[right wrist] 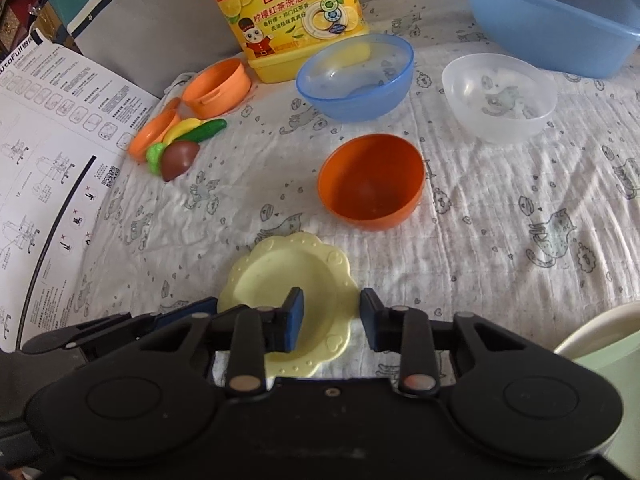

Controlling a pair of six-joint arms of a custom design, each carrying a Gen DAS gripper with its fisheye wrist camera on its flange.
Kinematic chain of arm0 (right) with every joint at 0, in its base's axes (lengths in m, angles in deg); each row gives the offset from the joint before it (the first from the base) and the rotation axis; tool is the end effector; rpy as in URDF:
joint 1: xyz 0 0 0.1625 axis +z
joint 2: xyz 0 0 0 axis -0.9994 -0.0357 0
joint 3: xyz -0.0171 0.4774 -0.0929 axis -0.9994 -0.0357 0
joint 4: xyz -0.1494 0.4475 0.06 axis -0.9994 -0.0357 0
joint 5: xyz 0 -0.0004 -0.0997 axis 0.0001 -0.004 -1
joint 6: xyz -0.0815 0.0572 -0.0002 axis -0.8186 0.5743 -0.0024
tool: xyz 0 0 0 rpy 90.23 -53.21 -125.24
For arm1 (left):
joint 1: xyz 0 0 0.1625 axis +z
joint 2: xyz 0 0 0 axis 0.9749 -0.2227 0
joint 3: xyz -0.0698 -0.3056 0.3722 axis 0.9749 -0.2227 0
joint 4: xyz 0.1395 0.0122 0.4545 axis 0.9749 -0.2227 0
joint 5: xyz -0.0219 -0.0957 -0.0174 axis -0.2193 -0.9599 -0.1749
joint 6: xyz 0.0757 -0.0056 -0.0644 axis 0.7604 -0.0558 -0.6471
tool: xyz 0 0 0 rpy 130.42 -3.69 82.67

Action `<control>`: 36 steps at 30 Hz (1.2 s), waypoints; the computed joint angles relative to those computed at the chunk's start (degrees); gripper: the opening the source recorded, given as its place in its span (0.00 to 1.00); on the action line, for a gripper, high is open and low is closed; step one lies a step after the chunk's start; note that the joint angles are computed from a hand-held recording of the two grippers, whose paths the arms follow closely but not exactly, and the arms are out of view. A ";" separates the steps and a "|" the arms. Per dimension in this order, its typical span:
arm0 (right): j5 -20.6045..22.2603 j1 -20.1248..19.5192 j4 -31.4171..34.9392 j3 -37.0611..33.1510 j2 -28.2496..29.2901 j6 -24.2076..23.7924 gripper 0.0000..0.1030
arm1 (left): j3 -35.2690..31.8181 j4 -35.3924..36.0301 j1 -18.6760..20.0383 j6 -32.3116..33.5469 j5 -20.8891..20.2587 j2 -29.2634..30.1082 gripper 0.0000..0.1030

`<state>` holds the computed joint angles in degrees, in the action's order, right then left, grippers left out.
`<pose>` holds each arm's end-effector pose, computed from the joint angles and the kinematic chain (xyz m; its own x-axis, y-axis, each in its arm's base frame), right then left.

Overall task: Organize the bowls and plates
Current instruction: 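Close the left tool on the yellow flower plate while the right tool grips its rim, then carry the yellow plate with both tools onto the green plate and open them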

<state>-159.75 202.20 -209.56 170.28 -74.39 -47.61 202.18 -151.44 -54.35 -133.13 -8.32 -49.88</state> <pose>0.2189 -0.2919 0.1040 -0.8876 -0.0705 0.4552 -0.2943 0.8470 -0.4427 -0.1541 -0.2795 0.1665 -0.8211 0.1673 -0.5457 0.4217 0.8222 -0.3824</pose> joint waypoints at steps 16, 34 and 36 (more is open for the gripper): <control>0.25 5.46 4.68 1.26 -4.92 3.94 0.31 | -1.93 22.92 -8.61 -18.74 -4.72 -10.31 0.22; -4.06 9.48 13.10 7.56 -20.72 9.45 0.31 | -5.30 23.89 -17.54 -21.62 -8.60 -4.42 0.22; -4.75 9.07 14.80 8.65 -23.95 10.19 0.31 | -5.81 21.28 -17.80 -20.01 -9.10 -1.64 0.22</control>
